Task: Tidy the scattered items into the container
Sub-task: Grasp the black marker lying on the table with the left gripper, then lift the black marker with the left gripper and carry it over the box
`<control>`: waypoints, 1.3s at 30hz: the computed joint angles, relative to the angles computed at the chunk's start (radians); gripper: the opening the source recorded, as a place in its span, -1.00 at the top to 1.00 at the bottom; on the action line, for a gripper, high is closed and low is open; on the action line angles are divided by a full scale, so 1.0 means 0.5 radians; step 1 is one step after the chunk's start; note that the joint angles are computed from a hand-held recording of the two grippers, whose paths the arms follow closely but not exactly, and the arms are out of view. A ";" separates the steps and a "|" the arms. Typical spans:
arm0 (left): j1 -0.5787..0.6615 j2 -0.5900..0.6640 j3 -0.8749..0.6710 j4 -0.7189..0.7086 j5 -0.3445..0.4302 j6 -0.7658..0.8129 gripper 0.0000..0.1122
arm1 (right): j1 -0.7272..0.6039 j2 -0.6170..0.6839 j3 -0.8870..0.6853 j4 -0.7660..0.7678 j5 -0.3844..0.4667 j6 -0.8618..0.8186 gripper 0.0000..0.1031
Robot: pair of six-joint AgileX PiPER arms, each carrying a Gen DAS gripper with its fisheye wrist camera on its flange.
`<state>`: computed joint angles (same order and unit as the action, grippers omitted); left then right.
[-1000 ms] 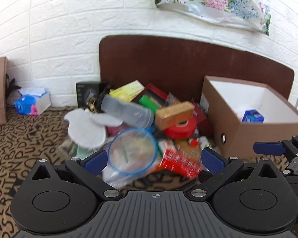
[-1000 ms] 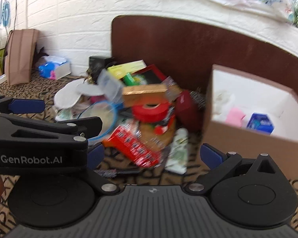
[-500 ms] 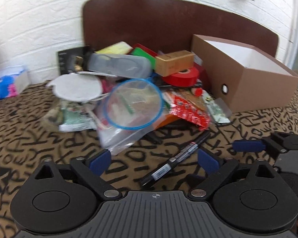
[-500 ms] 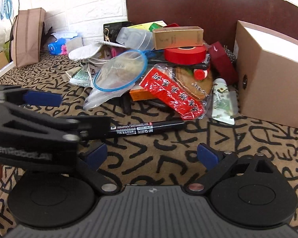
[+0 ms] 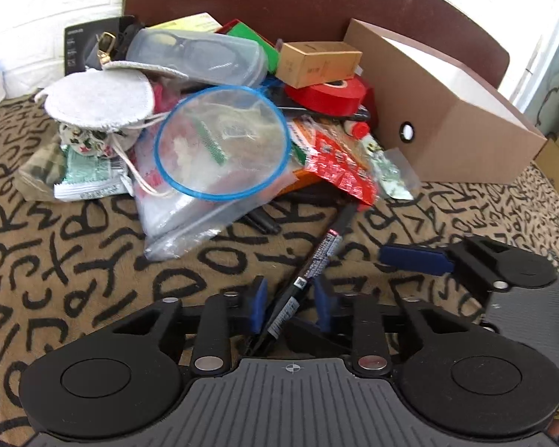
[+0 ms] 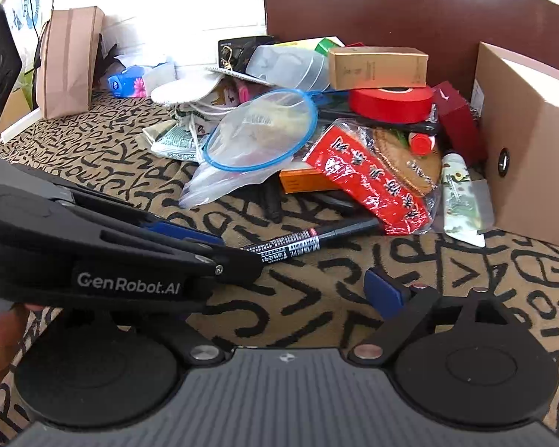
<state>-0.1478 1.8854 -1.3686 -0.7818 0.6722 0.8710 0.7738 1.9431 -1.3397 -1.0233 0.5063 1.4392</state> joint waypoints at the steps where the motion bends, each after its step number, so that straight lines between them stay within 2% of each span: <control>1: -0.001 -0.014 0.011 -0.016 0.014 0.029 0.29 | 0.009 -0.011 0.014 -0.012 0.007 -0.001 -0.81; 8: -0.030 -0.102 0.087 -0.185 0.171 0.218 0.27 | 0.055 -0.158 0.204 -0.085 0.044 0.133 -0.79; 12: -0.041 -0.142 0.114 -0.156 0.126 0.213 0.22 | 0.073 -0.186 0.248 -0.160 0.034 0.264 -0.77; 18: 0.056 -0.105 0.015 -0.043 0.123 0.030 0.21 | 0.047 -0.060 0.101 -0.147 -0.030 0.358 -0.69; 20: 0.088 -0.105 -0.011 -0.043 0.133 0.025 0.18 | 0.059 0.019 -0.007 -0.087 0.024 0.374 -0.66; 23: 0.101 -0.106 -0.032 -0.058 0.144 0.048 0.12 | 0.129 0.128 -0.179 -0.008 0.249 0.206 -0.52; 25: 0.084 -0.097 -0.044 -0.068 0.162 0.071 0.09 | 0.139 0.108 -0.143 -0.027 0.269 0.202 -0.38; 27: 0.055 -0.077 -0.054 -0.068 0.189 0.073 0.08 | 0.131 0.050 -0.056 -0.060 0.265 0.260 -0.14; 32: -0.049 -0.004 -0.087 -0.077 0.230 -0.022 0.08 | 0.102 -0.093 0.118 -0.024 0.271 0.224 0.13; 39: -0.189 0.113 -0.165 -0.067 0.190 -0.252 0.01 | 0.144 -0.202 0.283 -0.072 0.347 0.319 0.18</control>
<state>-0.2422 1.9417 -1.4510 -0.8152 0.7674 0.7451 0.8459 1.8423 -1.1981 -1.0593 0.6799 1.5985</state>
